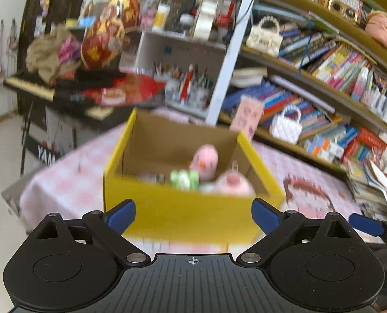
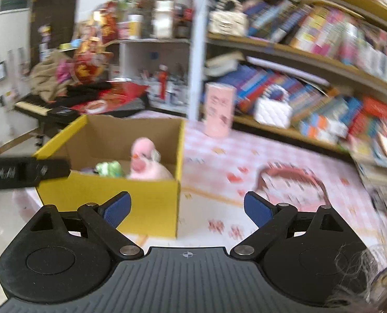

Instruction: Organize objects

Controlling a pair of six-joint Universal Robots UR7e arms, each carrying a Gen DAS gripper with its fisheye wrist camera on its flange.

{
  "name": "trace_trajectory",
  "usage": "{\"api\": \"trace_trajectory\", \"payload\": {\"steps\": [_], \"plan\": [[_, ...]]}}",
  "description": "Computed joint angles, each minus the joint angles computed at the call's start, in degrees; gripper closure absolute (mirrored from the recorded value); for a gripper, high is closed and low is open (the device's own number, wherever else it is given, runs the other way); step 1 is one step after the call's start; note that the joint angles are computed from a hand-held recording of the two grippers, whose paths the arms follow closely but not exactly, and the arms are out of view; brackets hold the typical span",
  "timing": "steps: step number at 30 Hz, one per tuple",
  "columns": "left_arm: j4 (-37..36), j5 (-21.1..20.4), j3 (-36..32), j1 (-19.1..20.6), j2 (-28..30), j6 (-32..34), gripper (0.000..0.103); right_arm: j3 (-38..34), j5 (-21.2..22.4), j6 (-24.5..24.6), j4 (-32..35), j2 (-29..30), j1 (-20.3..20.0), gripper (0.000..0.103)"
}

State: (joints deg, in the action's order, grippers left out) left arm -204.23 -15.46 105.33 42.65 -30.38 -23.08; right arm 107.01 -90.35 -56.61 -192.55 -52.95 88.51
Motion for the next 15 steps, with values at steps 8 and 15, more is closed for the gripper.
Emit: {"api": "trace_trajectory", "payload": {"steps": [8,15], "plan": [[17.0,1.5,6.4,-3.3,-1.6,-19.6,0.006,10.2,-6.6,5.0,-13.3,-3.0,-2.4,0.010],[16.4,-1.3,6.0,-4.4,-0.1,-13.9,0.006,15.3,-10.5,6.5,-19.1,-5.2,-4.2,0.010]]}}
